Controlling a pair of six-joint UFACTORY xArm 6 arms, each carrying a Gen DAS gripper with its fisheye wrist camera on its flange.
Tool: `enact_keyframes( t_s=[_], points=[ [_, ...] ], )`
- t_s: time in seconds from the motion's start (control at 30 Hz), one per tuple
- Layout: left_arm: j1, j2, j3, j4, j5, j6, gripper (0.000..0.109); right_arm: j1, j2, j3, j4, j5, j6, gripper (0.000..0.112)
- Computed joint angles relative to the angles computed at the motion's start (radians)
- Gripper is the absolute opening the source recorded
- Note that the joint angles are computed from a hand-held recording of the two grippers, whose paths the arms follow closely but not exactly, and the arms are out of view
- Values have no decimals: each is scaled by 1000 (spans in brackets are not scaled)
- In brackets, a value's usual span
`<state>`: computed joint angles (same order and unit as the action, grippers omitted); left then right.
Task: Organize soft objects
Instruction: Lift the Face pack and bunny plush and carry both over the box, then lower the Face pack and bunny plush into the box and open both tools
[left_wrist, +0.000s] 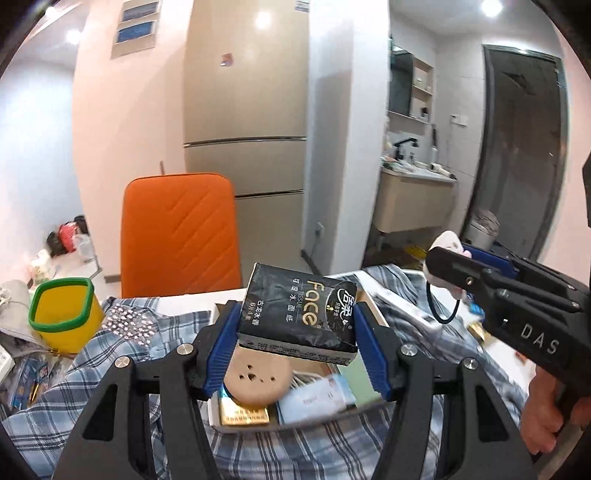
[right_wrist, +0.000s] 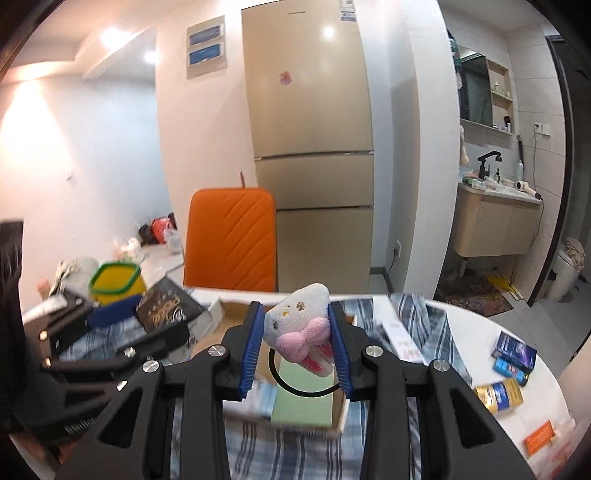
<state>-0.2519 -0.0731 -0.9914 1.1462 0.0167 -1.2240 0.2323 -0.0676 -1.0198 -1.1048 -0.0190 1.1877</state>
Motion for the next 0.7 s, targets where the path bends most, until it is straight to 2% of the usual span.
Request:
enact_keyframes(
  t_s=[0.13,0.23,0.33,0.4,0.53,0.7],
  points=[
    [1,35,-47,22,36,-38,60,8,62,-62,163,8,-126,37],
    [2,64,-63,-44,47,10,60,10,98,-103,145,31,-102,37],
    [-7,99,-66,-213,77,158,60,13,133,-111,220,35,-166,37],
    [-20,123,-64,-360,97,293,60,23,163,-116,331,41,-270,37],
    [-34,179,-76,-585,133,482,60,50,225,-123,534,62,-472,37],
    [-44,235,-103,-733,169,598,60,80,300,-151,758,100,-686,37]
  ],
)
